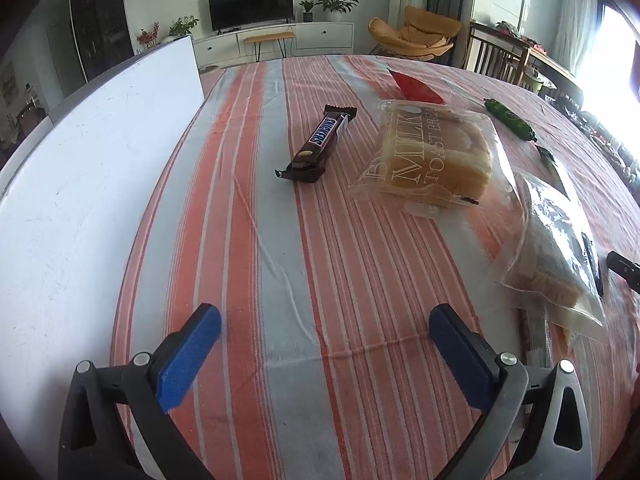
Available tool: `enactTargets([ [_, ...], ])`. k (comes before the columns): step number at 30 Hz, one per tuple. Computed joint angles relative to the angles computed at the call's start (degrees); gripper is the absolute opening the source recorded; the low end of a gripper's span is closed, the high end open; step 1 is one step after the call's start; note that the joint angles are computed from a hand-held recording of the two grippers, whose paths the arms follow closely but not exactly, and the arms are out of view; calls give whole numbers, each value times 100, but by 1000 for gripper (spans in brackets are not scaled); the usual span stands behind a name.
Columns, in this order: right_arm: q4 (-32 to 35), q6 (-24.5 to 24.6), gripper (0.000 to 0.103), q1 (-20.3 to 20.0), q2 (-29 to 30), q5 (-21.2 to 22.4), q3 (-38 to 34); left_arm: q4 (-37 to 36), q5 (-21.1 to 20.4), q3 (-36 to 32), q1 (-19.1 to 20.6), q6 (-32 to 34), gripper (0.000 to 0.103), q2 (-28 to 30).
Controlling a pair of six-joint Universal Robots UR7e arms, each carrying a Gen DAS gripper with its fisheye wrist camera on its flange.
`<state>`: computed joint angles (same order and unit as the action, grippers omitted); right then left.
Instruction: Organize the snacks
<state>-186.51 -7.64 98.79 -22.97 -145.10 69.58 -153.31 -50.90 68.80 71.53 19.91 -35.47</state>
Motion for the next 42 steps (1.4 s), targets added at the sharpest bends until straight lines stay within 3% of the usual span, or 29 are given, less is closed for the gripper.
enactTargets([
  [42, 0, 14, 91, -25, -27, 39, 35, 4, -2, -5, 2, -2, 103, 5],
])
